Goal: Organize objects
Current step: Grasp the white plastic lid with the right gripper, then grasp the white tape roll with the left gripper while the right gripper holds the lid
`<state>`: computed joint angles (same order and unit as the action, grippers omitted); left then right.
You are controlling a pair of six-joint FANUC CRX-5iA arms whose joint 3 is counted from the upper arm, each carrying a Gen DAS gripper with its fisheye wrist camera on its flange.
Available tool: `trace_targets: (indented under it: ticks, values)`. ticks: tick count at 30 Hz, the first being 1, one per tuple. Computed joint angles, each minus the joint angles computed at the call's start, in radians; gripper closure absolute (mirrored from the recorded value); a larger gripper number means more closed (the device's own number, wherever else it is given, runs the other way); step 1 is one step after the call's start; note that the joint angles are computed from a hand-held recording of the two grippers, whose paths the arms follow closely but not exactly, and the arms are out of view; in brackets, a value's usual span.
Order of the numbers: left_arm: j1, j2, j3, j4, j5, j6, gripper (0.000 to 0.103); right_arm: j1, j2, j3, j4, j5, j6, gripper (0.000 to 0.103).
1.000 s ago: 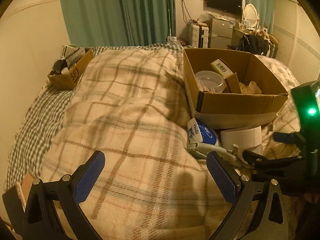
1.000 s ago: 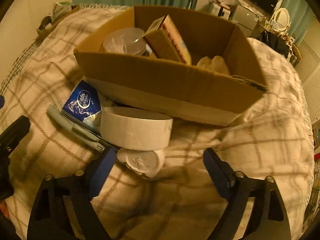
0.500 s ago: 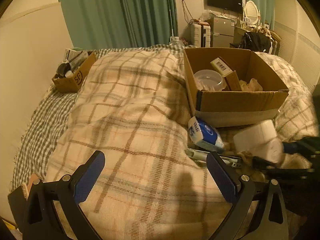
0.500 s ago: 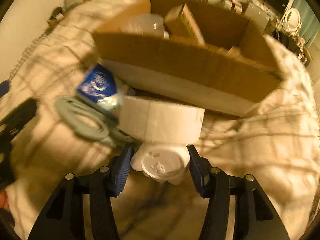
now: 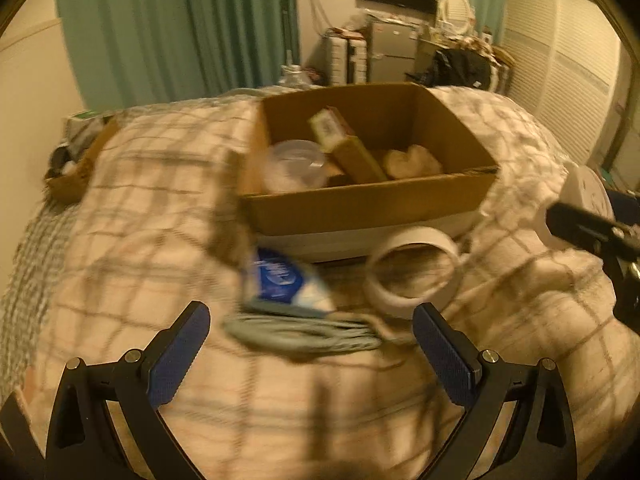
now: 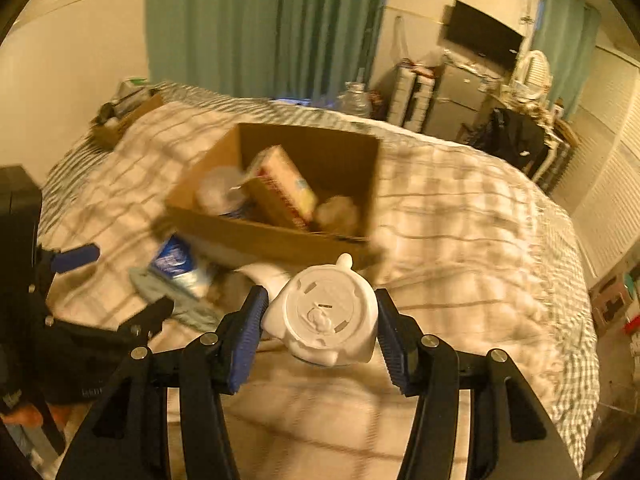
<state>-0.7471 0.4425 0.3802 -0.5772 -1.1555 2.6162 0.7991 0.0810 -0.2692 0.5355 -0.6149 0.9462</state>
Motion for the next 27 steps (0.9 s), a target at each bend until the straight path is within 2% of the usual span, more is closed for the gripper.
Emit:
trace_targets:
  ticks: [3,7,13,17,20,22,23,27]
  values:
    - [0.02,0.034,0.022,0.065,0.06,-0.034,0.0,-0.03,0.014,0.002,0.003,0.009,-0.012,0.05]
    - [0.03,0.091,0.077,0.116,0.093,-0.092,0.0,-0.065,0.03,0.014,-0.029,0.018,0.021,0.05]
    - [0.05,0.158,0.141,0.16,0.108,-0.156,0.0,-0.098,0.064,0.053,-0.095,0.021,0.098,0.05]
    - [0.053,0.216,0.207,0.141,0.073,-0.201,0.0,-0.109,0.082,0.078,-0.158,0.017,0.148,0.05]
    - [0.076,0.237,0.211,0.181,0.082,-0.224,0.0,-0.106,0.09,0.081,-0.164,0.009,0.157,0.05]
    - [0.085,0.234,0.191,0.198,0.109,-0.235,0.006,-0.102,0.093,0.078,-0.157,0.007,0.154,0.05]
    - [0.09,0.232,0.18,0.209,0.122,-0.245,0.017,-0.101,0.093,0.077,-0.152,0.006,0.149,0.05]
    - [0.101,0.196,0.118,0.239,0.179,-0.236,0.018,-0.094,0.09,0.073,-0.146,-0.004,0.14,0.05]
